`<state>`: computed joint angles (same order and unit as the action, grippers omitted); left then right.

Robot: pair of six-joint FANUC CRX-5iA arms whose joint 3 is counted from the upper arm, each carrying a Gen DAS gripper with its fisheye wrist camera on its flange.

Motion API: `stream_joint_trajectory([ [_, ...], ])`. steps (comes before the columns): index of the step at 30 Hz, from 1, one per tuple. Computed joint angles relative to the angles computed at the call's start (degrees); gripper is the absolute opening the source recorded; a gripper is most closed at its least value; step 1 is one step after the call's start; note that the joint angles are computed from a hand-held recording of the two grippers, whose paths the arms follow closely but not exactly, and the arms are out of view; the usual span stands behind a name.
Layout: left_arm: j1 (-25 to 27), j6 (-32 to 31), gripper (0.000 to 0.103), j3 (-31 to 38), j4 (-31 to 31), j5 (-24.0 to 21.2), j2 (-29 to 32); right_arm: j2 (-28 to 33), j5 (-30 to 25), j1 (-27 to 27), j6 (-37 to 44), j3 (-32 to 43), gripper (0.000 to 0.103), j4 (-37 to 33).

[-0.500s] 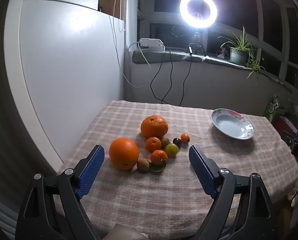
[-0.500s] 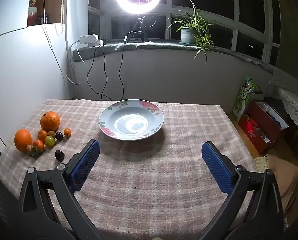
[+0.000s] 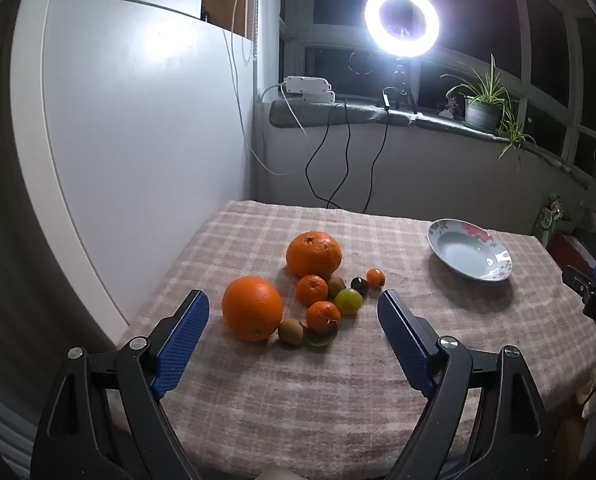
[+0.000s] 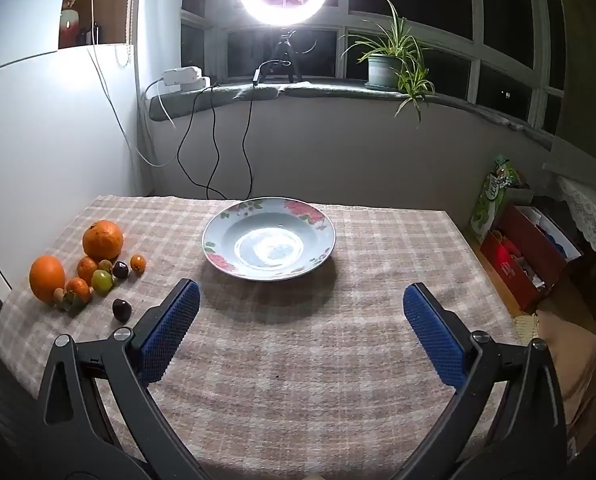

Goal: Organize fruits

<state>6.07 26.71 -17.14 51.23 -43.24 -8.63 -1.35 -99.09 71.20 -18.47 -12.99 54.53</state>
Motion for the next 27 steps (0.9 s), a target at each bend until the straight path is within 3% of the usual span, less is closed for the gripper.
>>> stream_joint_trajectory([
  [27, -0.4, 0.0, 0.087, -0.6, 0.3, 0.7, -0.3, 0.7, -0.1, -0.2, 0.7, 0.7, 0.103, 0.0],
])
